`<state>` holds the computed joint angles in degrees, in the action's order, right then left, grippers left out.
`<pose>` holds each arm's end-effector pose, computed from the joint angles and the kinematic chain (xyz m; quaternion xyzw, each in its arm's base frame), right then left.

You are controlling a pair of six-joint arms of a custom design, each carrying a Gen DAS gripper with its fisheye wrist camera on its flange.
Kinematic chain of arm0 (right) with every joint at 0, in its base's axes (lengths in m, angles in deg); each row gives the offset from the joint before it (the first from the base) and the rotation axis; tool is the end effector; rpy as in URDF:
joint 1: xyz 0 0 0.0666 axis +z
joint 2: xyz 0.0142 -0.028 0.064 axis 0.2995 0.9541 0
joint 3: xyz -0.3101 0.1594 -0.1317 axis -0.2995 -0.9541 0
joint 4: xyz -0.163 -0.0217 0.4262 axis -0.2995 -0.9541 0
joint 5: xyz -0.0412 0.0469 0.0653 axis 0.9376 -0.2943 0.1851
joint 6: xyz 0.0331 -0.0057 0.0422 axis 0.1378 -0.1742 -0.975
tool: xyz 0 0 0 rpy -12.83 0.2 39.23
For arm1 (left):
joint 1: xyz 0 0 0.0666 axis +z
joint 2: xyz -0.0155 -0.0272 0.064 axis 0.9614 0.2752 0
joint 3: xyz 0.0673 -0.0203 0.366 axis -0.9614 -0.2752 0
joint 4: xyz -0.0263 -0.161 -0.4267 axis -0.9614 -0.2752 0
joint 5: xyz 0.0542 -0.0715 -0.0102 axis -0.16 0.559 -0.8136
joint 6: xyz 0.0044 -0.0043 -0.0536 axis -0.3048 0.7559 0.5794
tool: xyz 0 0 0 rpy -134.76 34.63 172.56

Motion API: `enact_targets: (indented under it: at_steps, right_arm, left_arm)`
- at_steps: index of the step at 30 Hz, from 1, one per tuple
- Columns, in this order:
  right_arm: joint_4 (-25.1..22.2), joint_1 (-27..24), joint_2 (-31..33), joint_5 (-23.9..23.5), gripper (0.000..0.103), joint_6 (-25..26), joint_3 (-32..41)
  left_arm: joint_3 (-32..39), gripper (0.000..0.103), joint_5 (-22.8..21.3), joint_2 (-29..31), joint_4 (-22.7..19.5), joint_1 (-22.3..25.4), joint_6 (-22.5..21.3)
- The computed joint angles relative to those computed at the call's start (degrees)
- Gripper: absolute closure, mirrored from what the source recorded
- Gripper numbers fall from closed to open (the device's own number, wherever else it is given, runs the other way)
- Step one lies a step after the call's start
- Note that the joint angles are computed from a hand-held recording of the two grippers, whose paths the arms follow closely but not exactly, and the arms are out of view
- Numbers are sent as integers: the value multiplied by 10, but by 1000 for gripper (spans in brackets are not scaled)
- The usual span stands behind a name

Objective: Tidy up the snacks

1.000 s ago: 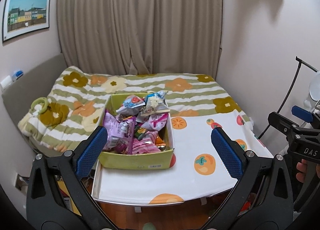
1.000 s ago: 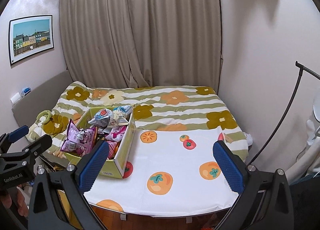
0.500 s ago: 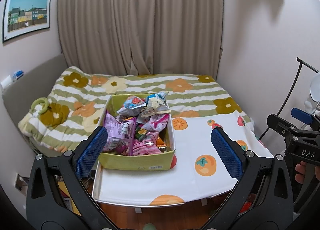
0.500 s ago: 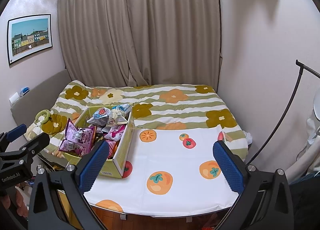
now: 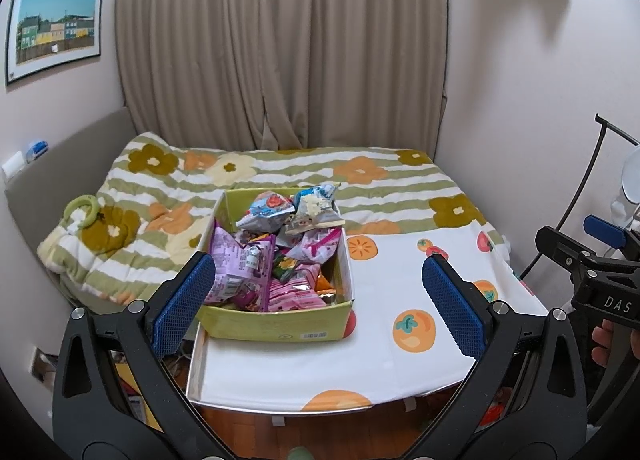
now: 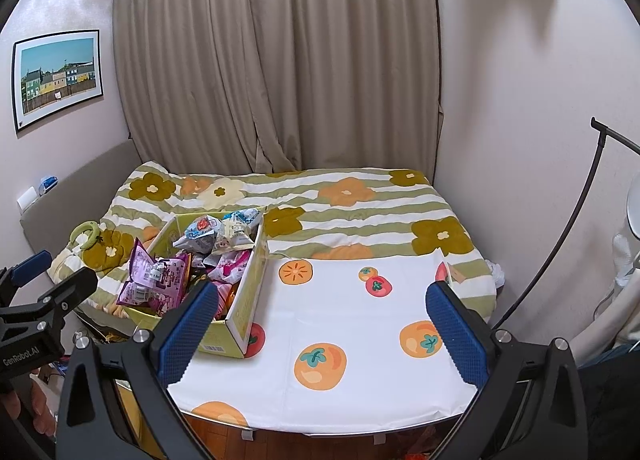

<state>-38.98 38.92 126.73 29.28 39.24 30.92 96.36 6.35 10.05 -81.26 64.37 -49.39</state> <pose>0.6093 0.2252 0.5297 0.0642 0.8693 -0.0036 0.4900 0.6434 -0.1108 0.5483 0.0803 0.8645 -0.0524 0.4935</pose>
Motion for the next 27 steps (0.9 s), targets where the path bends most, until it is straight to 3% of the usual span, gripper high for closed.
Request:
enact_targets:
  at_steps: [27]
  right_arm:
    - [-3,2,6,5,0,-3,6]
  left_arm:
    - [12,0,0,21,8,8,8]
